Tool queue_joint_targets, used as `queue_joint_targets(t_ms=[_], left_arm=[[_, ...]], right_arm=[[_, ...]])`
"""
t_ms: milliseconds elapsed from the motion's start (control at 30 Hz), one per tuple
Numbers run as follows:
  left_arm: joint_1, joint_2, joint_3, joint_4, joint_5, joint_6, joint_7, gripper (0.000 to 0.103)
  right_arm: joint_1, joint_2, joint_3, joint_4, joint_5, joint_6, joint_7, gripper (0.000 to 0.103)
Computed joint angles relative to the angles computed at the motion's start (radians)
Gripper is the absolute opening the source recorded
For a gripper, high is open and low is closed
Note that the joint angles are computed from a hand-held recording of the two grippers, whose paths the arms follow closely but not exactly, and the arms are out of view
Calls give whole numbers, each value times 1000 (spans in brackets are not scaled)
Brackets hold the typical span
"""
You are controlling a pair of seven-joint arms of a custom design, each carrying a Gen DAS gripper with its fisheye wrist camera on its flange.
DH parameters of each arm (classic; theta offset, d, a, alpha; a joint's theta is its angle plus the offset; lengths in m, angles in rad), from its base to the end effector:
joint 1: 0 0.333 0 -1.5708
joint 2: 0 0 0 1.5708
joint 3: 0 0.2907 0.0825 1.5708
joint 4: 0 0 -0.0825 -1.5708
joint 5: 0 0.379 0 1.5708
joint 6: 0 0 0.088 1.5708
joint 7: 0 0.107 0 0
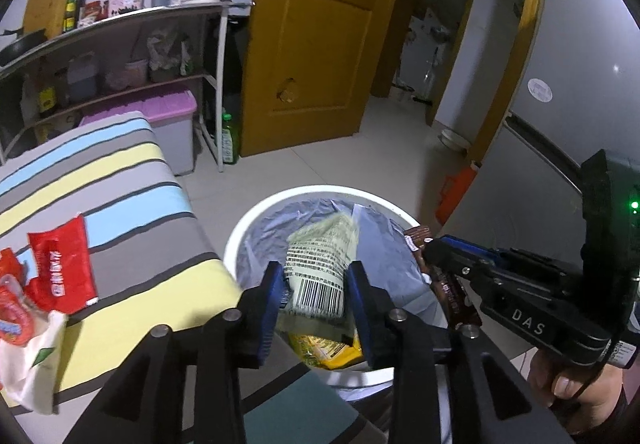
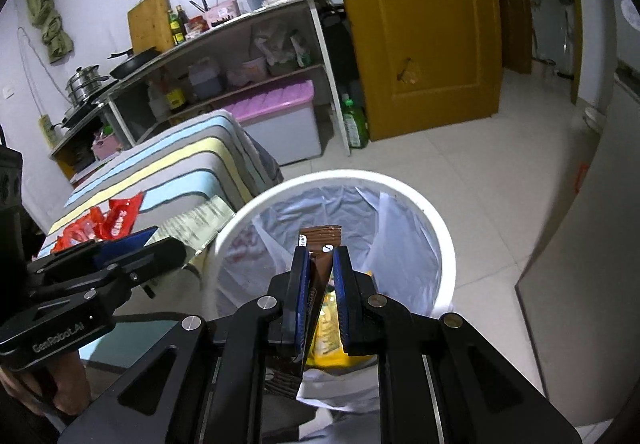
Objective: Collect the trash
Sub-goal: 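Open both tools to drop the wrappers into the bin, then move both tools back over the table toward the remaining trash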
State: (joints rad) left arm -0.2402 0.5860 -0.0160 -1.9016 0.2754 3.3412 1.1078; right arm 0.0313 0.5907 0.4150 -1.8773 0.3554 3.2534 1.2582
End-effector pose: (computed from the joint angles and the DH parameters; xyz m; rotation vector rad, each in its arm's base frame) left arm 0.6322 -0.1946 0.2728 -1.7320 1.8784 -1.0165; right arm 0.6277 0.2255 0.2865 -1.8295 1.4563 -0.3631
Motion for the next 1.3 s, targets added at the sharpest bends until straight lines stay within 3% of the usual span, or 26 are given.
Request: queue_joint_targets(t_ms=[167, 233, 267, 300, 467, 667, 867, 1000, 1133, 1300], left_arm=[[62, 31, -66, 38, 23, -26, 9, 34], [66, 35, -68, 43, 26, -28, 7, 34], [67, 35, -67, 42, 26, -27, 5, 34], [67, 34, -66, 44, 25, -28, 3, 34], [5, 6, 8, 4, 0, 12, -15, 34], [-86, -60, 109, -98, -84, 78, 1, 34], [-170, -142, 189, -232, -227, 158, 91, 34], [-230, -202, 235, -330, -360, 214, 181, 34], [-255, -250, 244, -405, -483, 257, 266, 34], [-264, -308, 242, -487, -632, 306, 367, 34]], right_arm=[[33, 26, -45, 39, 11, -49, 1, 13], [45, 30, -59, 47, 20, -57, -2, 17], [55, 31, -71, 51, 23, -62, -2, 23], [65, 30, -81, 53, 27, -64, -1, 29], [57, 20, -68, 40, 43, -50, -21, 30], [11, -6, 0, 7, 49, -31, -56, 30], [-32, -36, 75, -38, 36, 0, -79, 30], [-101, -40, 176, -69, 2, 19, -99, 30], [-182, -20, 290, -85, -45, 26, -109, 38], [-198, -7, 340, -91, -95, 25, -102, 43]])
